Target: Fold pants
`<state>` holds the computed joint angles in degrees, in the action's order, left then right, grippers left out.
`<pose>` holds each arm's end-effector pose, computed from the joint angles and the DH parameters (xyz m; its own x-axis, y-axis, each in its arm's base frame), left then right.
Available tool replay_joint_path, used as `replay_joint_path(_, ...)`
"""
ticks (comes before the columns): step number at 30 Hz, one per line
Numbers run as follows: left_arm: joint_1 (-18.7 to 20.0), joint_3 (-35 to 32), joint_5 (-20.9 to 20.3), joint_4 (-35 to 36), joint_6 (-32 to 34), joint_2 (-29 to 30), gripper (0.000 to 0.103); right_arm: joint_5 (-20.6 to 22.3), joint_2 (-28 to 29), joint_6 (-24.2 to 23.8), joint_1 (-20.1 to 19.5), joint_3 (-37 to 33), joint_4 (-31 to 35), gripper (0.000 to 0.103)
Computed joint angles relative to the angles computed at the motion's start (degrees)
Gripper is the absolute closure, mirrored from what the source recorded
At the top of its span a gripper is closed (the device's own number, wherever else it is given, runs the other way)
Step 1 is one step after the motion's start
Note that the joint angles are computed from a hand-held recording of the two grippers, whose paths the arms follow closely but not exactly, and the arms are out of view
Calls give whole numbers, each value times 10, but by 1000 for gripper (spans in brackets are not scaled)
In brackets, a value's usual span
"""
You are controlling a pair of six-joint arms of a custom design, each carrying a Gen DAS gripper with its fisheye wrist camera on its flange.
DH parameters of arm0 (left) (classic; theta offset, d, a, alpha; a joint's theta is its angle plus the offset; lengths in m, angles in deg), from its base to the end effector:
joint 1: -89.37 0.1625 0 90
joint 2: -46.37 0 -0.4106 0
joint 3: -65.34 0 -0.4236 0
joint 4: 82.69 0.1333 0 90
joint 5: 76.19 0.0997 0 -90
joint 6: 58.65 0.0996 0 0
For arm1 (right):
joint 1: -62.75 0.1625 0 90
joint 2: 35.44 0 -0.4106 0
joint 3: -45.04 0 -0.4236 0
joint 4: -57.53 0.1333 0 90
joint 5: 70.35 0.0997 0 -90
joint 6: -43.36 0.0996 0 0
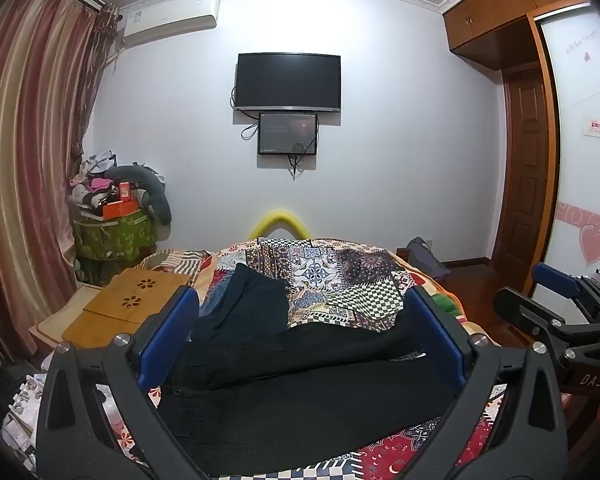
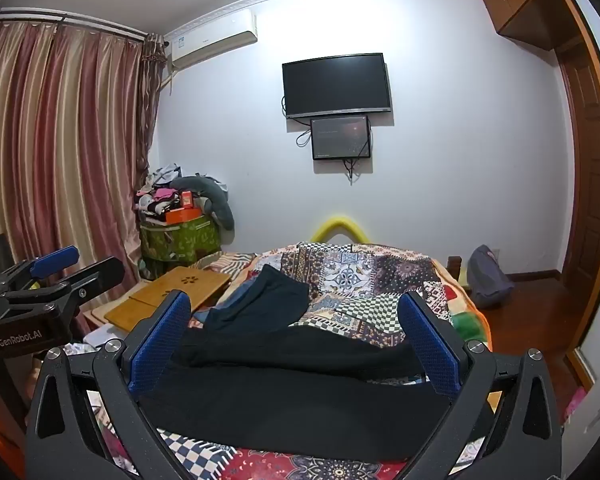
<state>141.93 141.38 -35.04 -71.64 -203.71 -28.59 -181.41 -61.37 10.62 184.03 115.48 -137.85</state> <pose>-0.1831 -0.5817 0.4398 -0.7220 -0.0557 -0.6896 0.6603 0.2424 -0.7108 0.4993 -0.6340 0.0869 -0.6712 -0.4069 0.6196 -0.7321 0.2330 -0.6401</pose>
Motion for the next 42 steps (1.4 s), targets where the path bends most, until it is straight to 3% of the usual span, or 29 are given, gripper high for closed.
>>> replay_joint_path(42, -5, 3, -5, 0, -10, 3, 0, -5, 7, 4, -1, 4, -11, 0)
